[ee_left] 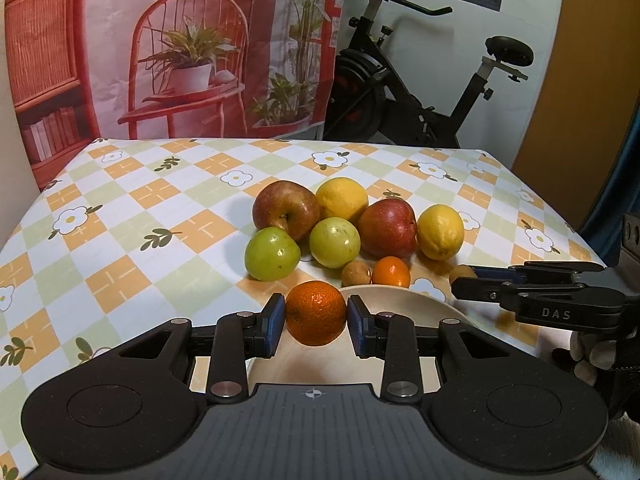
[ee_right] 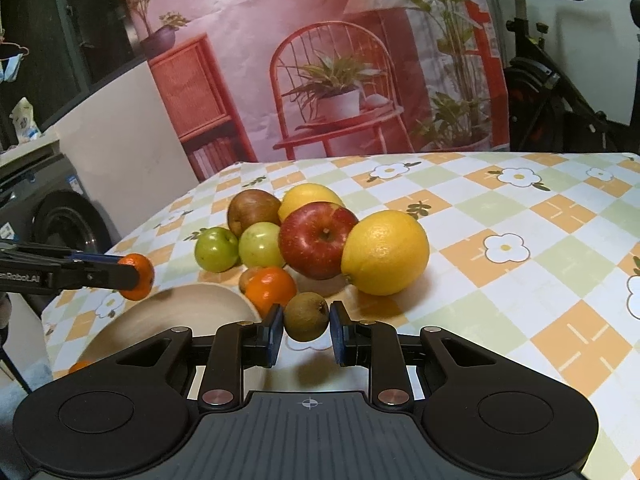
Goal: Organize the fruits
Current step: 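Carry the kiwi in the right tool over the plate while the left tool carries the orange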
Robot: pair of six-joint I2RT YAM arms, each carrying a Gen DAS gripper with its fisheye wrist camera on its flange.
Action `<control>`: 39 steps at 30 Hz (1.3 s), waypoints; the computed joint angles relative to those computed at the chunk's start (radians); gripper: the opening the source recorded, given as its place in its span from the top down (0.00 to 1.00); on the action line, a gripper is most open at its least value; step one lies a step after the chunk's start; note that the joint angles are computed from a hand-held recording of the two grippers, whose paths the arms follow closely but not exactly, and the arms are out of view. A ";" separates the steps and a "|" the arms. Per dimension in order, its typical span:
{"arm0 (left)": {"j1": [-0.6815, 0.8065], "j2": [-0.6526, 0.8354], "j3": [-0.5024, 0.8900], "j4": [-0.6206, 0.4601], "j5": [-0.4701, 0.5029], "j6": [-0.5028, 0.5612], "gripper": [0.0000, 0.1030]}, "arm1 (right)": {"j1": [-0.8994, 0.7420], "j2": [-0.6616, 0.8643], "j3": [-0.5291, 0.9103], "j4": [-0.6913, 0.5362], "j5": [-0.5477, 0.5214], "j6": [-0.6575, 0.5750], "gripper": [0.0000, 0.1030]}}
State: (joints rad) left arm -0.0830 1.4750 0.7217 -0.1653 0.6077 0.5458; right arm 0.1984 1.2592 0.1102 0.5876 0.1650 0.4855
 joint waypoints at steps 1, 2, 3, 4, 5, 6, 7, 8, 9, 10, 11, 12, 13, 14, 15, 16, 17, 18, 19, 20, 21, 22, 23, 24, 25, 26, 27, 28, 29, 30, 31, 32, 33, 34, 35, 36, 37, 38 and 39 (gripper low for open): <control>0.003 -0.002 -0.002 -0.003 0.001 0.004 0.65 | 0.012 -0.015 0.000 -0.015 0.008 0.005 0.78; 0.005 -0.003 -0.003 -0.006 0.002 0.007 0.65 | 0.024 -0.034 0.000 -0.034 0.016 0.011 0.78; 0.007 -0.005 -0.005 -0.007 0.004 0.010 0.65 | 0.035 -0.051 -0.001 -0.050 0.023 0.016 0.78; 0.010 -0.008 -0.007 -0.009 0.005 0.013 0.65 | 0.046 -0.067 0.000 -0.068 0.029 0.020 0.78; 0.013 -0.010 -0.008 -0.013 0.007 0.018 0.65 | 0.059 -0.087 0.000 -0.092 0.037 0.025 0.78; 0.016 -0.011 -0.008 -0.016 0.009 0.023 0.65 | 0.075 -0.106 0.003 -0.117 0.048 0.029 0.78; 0.020 -0.013 -0.009 -0.023 0.011 0.033 0.65 | 0.091 -0.128 0.004 -0.144 0.058 0.034 0.78; 0.023 -0.017 -0.011 -0.028 0.013 0.041 0.65 | 0.102 -0.148 0.008 -0.168 0.063 0.036 0.78; 0.030 -0.021 -0.014 -0.036 0.016 0.054 0.65 | 0.118 -0.169 0.008 -0.189 0.073 0.042 0.78; 0.036 -0.026 -0.018 -0.044 0.019 0.066 0.65 | 0.134 -0.195 0.007 -0.213 0.081 0.048 0.78; 0.044 -0.029 -0.019 -0.054 0.023 0.080 0.65 | 0.149 -0.219 0.008 -0.237 0.086 0.054 0.78; 0.052 -0.029 -0.020 -0.063 0.025 0.091 0.65 | 0.164 -0.238 0.009 -0.258 0.092 0.060 0.78; 0.061 -0.028 -0.018 -0.075 0.028 0.104 0.65 | 0.181 -0.253 0.012 -0.280 0.099 0.066 0.78; 0.072 -0.025 -0.016 -0.088 0.032 0.118 0.65 | 0.198 -0.267 0.015 -0.300 0.103 0.073 0.78; 0.081 -0.022 -0.015 -0.097 0.033 0.126 0.65 | 0.214 -0.276 0.019 -0.318 0.106 0.078 0.78; 0.092 -0.019 -0.013 -0.108 0.035 0.135 0.65 | 0.232 -0.282 0.023 -0.334 0.109 0.081 0.78; 0.100 -0.015 -0.009 -0.120 0.035 0.143 0.65 | 0.249 -0.285 0.027 -0.348 0.111 0.085 0.78; 0.107 -0.010 -0.007 -0.130 0.035 0.152 0.65 | 0.267 -0.280 0.033 -0.357 0.114 0.089 0.78; 0.114 -0.006 -0.005 -0.139 0.034 0.160 0.65 | 0.281 -0.273 0.038 -0.365 0.114 0.091 0.78; 0.118 -0.004 -0.005 -0.147 0.032 0.166 0.65 | 0.292 -0.261 0.044 -0.370 0.114 0.094 0.78; 0.123 -0.001 -0.005 -0.154 0.029 0.174 0.65 | 0.303 -0.249 0.050 -0.374 0.115 0.098 0.78; 0.128 0.002 -0.005 -0.160 0.028 0.181 0.65 | 0.313 -0.237 0.056 -0.378 0.119 0.103 0.78; 0.130 0.005 -0.004 -0.164 0.024 0.184 0.65 | 0.321 -0.226 0.061 -0.383 0.121 0.106 0.78; 0.131 0.006 -0.004 -0.167 0.021 0.187 0.65 | 0.330 -0.217 0.065 -0.384 0.123 0.111 0.78; 0.131 0.008 -0.002 -0.170 0.019 0.188 0.65 | 0.336 -0.212 0.069 -0.389 0.123 0.113 0.78; 0.131 0.007 -0.001 -0.174 0.016 0.189 0.65 | 0.342 -0.207 0.075 -0.395 0.124 0.114 0.78; 0.129 0.006 -0.001 -0.177 0.015 0.191 0.65 | 0.345 -0.205 0.078 -0.399 0.122 0.112 0.78; 0.128 0.005 -0.001 -0.179 0.013 0.192 0.65 | 0.349 -0.206 0.080 -0.407 0.121 0.111 0.78; 0.128 0.005 -0.003 -0.179 0.011 0.194 0.65 | 0.354 -0.204 0.083 -0.415 0.122 0.110 0.78; 0.127 0.005 -0.004 -0.178 0.008 0.196 0.65 | 0.351 -0.198 0.087 -0.417 0.117 0.107 0.78; 0.129 0.006 -0.005 -0.177 0.007 0.198 0.65 | 0.355 -0.192 0.090 -0.420 0.120 0.109 0.78; 0.129 0.007 -0.006 -0.177 0.004 0.198 0.65 | 0.349 -0.185 0.092 -0.419 0.113 0.105 0.78; 0.129 0.007 -0.007 -0.176 0.000 0.198 0.65 | 0.350 -0.182 0.093 -0.421 0.112 0.104 0.78; 0.129 0.007 -0.008 -0.175 -0.003 0.197 0.65 | 0.350 -0.178 0.094 -0.424 0.111 0.103 0.78; 0.128 0.008 -0.009 -0.174 -0.005 0.195 0.65 | 0.344 -0.170 0.098 -0.423 0.105 0.098 0.78; 0.128 0.009 -0.008 -0.175 -0.004 0.196 0.65 | 0.344 -0.167 0.097 -0.421 0.104 0.097 0.78; 0.129 0.009 -0.009 -0.176 -0.005 0.198 0.65 | 0.340 -0.166 0.097 -0.421 0.100 0.094 0.78; 0.127 0.008 -0.011 -0.174 -0.007 0.198 0.65 | 0.340 -0.166 0.096 -0.420 0.099 0.092 0.78; 0.125 0.006 -0.012 -0.173 -0.010 0.198 0.65 | 0.340 -0.165 0.096 -0.419 0.098 0.090 0.77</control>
State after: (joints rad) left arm 0.0422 1.4812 0.7096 -0.3385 0.5978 0.7438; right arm 0.5383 1.0941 0.2066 0.1685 0.2634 0.5760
